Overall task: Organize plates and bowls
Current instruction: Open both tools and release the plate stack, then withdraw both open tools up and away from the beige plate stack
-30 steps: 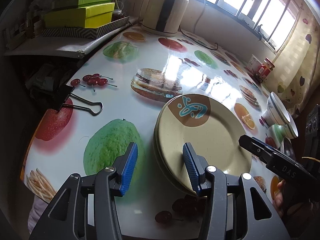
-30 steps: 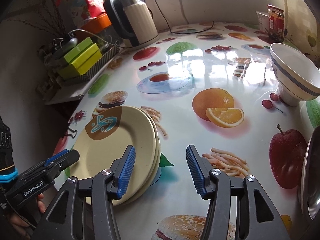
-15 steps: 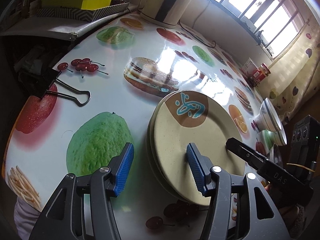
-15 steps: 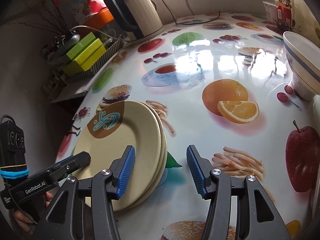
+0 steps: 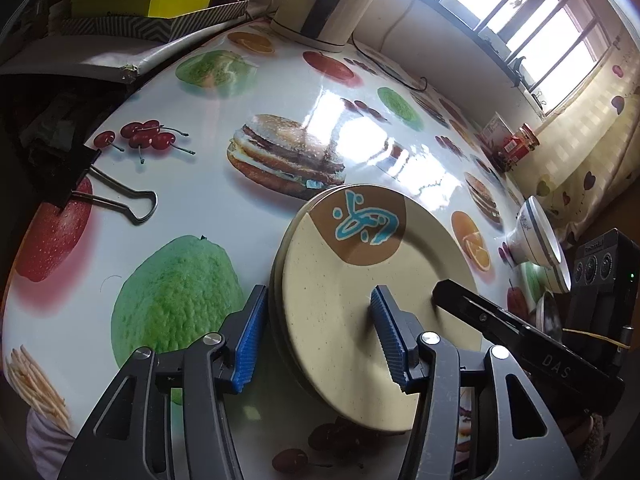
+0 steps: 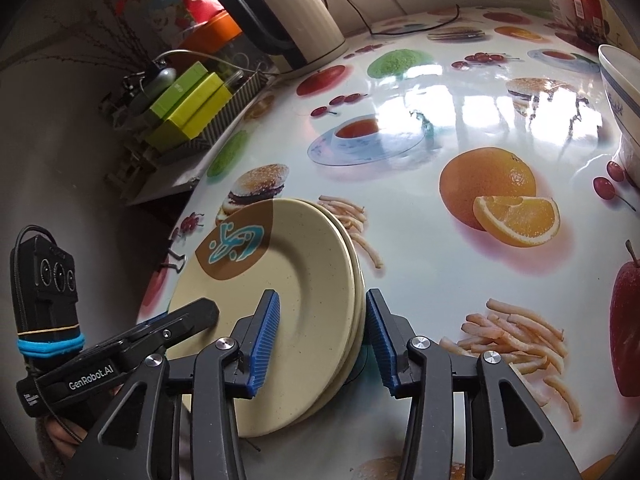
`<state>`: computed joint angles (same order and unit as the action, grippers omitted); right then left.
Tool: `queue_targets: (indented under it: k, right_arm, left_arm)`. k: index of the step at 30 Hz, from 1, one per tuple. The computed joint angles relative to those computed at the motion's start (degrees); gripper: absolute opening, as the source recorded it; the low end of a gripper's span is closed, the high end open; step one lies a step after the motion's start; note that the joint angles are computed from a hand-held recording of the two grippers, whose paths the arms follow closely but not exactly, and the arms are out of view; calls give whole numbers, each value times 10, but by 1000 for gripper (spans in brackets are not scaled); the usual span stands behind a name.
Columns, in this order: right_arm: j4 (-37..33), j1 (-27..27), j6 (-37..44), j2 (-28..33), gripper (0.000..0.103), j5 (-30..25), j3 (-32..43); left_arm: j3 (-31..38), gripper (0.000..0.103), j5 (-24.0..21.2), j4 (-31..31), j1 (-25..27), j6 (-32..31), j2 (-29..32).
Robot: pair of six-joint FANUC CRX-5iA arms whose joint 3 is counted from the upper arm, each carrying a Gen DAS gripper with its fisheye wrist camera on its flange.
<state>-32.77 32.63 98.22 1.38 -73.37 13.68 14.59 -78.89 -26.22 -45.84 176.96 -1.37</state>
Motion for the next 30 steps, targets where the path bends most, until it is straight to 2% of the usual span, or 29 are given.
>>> queue_targets:
  k: [8,30]
  right_arm:
    - [-10,-11,-12,16,35,-12,19]
    - [17,-1,-61,90,35,-3,103]
  left_arm:
    - [1,52,0,11,20,-9,1]
    - [1,52,43,67,117,-125,11]
